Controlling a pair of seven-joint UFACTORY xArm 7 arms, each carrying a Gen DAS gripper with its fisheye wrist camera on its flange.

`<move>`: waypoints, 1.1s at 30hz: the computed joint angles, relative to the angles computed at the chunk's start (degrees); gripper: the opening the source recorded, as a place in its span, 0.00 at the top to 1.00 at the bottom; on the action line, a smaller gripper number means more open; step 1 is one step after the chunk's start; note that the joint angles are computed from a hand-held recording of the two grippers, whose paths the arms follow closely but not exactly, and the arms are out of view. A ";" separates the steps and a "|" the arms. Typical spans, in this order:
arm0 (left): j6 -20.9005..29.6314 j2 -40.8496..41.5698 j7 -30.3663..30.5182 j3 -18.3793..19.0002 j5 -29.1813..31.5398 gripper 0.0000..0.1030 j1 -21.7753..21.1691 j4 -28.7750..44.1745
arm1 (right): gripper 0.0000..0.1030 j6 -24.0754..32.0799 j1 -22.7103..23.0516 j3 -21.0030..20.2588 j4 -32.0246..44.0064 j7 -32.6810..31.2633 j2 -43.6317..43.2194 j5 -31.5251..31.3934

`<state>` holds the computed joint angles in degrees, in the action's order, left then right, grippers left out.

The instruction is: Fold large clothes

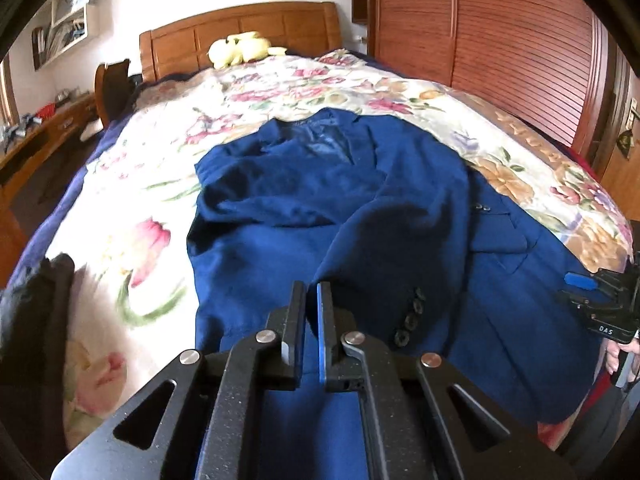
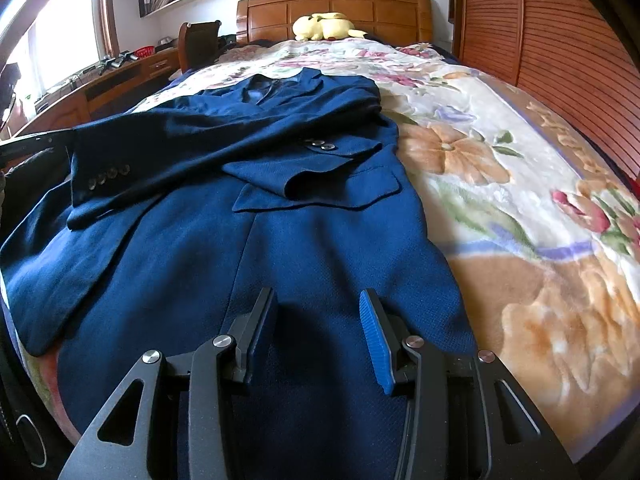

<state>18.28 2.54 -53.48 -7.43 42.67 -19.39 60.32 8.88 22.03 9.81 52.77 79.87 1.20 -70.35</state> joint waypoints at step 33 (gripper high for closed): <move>-0.55 -23.38 -7.98 -13.05 -5.54 0.68 13.90 -29.16 | 0.55 0.44 0.44 -0.36 0.18 -4.11 0.53 3.54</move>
<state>17.73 -20.84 -61.47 -20.47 37.13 -5.49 31.17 9.32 22.47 9.45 52.96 75.76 1.73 -66.81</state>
